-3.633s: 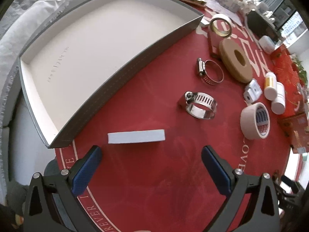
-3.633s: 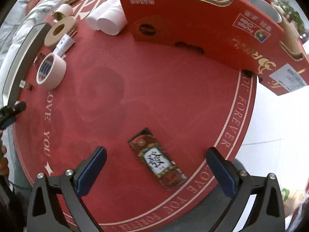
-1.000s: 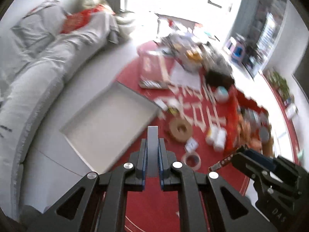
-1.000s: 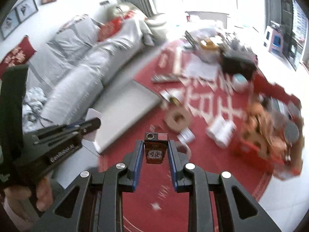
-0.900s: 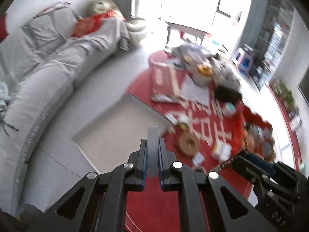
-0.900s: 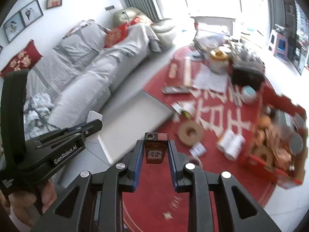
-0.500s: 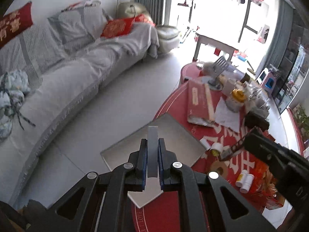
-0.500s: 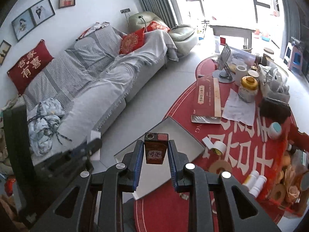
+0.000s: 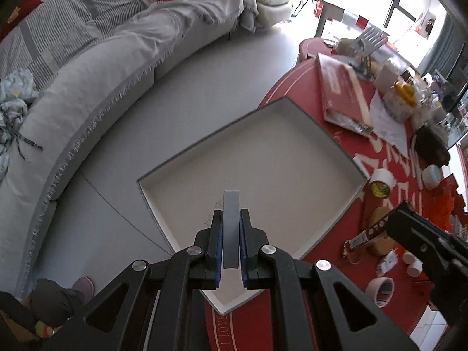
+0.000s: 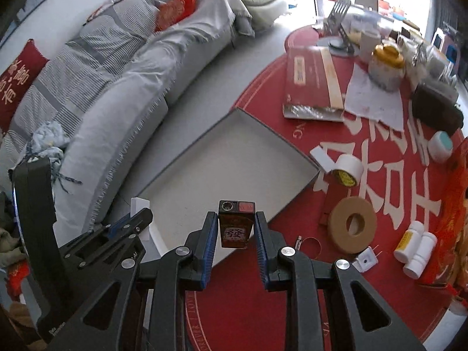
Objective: Organize rigid objects
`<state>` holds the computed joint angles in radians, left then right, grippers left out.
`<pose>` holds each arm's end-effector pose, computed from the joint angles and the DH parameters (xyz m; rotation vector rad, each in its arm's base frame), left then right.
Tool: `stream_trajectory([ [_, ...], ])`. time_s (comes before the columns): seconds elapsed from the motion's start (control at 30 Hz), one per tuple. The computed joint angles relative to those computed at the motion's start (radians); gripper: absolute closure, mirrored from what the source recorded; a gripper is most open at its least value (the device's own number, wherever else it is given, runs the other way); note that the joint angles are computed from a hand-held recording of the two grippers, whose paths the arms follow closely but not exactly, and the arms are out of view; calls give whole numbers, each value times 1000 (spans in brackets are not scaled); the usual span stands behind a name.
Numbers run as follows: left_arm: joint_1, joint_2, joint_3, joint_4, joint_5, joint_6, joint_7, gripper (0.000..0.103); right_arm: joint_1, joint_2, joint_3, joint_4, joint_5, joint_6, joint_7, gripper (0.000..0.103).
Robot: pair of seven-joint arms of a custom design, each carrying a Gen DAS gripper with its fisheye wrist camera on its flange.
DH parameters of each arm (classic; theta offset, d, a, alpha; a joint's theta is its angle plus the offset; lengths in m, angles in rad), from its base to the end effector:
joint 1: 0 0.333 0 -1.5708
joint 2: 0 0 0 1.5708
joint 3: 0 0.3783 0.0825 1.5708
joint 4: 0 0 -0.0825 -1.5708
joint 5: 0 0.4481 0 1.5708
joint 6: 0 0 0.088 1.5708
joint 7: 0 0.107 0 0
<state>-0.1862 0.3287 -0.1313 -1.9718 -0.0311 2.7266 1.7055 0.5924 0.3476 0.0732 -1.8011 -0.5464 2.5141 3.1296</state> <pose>0.6801 -0.2155 0.3679 -1.5705 2.3958 -0.5336 0.5878 0.4602 0.4161 -1.3417 2.3015 -0.3237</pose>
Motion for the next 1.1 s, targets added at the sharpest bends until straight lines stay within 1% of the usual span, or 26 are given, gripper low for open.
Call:
stream_trajectory([
  [0.27,-28,67,25,62,46,-29,-52,93,-25,61,4,44,63,4,-87,76],
  [0.57,-38,119,39,119,68,-58,-95,93,-36,124,-1,106,130,-1,-180,76],
  [0.77,-35,143,38,143,69,-77,-102,93,-41,154,-3,135,169,-9,-225,76],
  [1.1,-34,175,38,176,67,-103,-104,93,-45,188,-8,170,210,-20,-263,76],
])
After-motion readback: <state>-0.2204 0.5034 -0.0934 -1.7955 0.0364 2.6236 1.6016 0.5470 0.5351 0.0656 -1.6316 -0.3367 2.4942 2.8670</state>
